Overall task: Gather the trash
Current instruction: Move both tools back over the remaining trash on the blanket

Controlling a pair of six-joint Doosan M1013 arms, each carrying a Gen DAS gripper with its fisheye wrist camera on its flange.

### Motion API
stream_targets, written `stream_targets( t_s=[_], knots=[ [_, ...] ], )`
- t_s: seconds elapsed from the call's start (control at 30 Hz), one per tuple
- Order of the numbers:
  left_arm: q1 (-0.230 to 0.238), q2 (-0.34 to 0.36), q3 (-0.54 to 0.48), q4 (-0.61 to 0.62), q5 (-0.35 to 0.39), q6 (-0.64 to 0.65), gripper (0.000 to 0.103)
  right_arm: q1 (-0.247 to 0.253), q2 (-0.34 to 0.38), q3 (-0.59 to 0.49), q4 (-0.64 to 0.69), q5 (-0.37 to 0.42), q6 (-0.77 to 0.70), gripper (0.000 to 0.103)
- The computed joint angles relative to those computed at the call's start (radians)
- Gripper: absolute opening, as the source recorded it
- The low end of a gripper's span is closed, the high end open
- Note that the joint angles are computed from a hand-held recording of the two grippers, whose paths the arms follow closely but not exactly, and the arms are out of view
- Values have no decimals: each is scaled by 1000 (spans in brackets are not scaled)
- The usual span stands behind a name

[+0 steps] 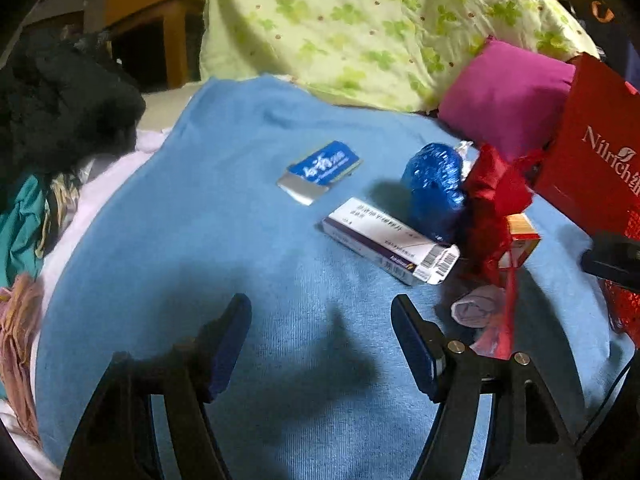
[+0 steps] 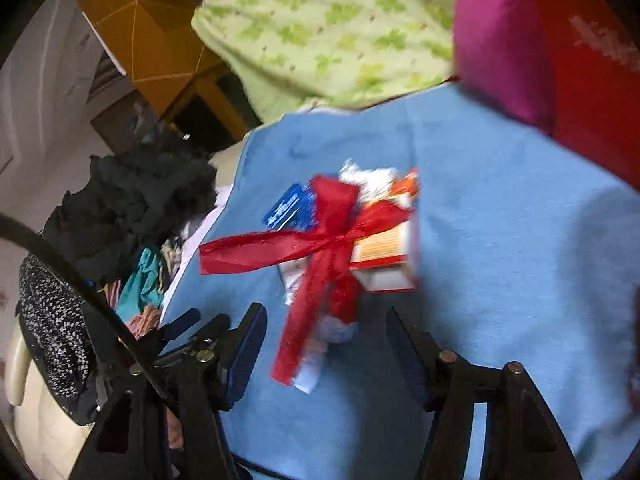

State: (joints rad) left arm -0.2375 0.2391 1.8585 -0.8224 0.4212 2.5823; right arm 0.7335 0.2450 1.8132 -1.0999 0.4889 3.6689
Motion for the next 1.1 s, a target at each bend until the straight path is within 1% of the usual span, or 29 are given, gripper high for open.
stream_targets(
  t_s=[0.03, 0.1, 0.17, 0.23, 0.3, 0.33, 0.37, 0.4, 0.5, 0.53, 0.57, 0.6, 0.63, 0.67, 0.77, 0.8, 0.87, 0.9, 0.93, 1.0, 1.03, 1.1],
  knots=[
    [1, 4, -4, 21, 9, -29, 73, -14, 14, -10, 19, -24, -20, 58],
    [6, 11, -12, 35, 23, -61, 73, -39, 34, -25, 58, -63, -50, 56],
    [6, 9, -8, 35, 19, -66, 73, -66, 61, -44, 132, -90, -111, 53],
    [6, 12, -8, 26, 22, -58, 73, -88, 85, -60, 173, -115, -143, 52],
    [5, 18, -12, 21, 29, -48, 73, -101, 103, -73, 217, -115, -175, 44],
    [3, 21, -14, 14, 33, -36, 73, -106, 111, -76, 236, -117, -188, 34],
    [3, 24, -18, 5, 38, -20, 73, -109, 111, -67, 205, -138, -148, 30],
    [3, 27, -21, -14, 45, 3, 73, -107, 107, -58, 156, -147, -95, 30],
    [3, 39, -38, -74, 74, 66, 73, -98, 88, -33, 46, -134, -4, 24],
    [3, 45, -47, -89, 86, 79, 73, -99, 76, -19, 16, -147, 34, 14],
    [2, 50, -54, -95, 95, 83, 73, -102, 62, -5, -1, -167, 68, 10],
    [0, 58, -67, -107, 113, 91, 73, -103, 46, 14, -48, -185, 129, 10],
    [-1, 64, -78, -116, 129, 98, 73, -99, 29, 31, -115, -187, 195, 10],
    [-5, 70, -87, -117, 139, 104, 73, -88, 12, 46, -177, -164, 243, 10],
    [-24, 89, -117, -81, 143, 96, 73, -50, -35, 93, -301, -84, 366, 10],
    [-29, 97, -128, -72, 154, 87, 73, -42, -47, 105, -298, -63, 375, 10],
    [-33, 116, -152, -46, 183, 52, 73, -23, -63, 117, -202, 8, 296, 11],
    [-37, 125, -165, -26, 195, 26, 73, -22, -67, 118, -175, 16, 273, 13],
    [-44, 134, -177, 7, 201, -12, 73, -28, -71, 122, -168, -1, 274, 14],
    [-58, 149, -197, 97, 198, -105, 73, -42, -71, 125, -183, -62, 290, 16],
    [-66, 158, -207, 163, 196, -167, 73, -41, -70, 125, -172, -64, 275, 18],
    [-67, 176, -225, 218, 224, -232, 73, -40, -58, 111, -111, -49, 205, 18]
  ],
)
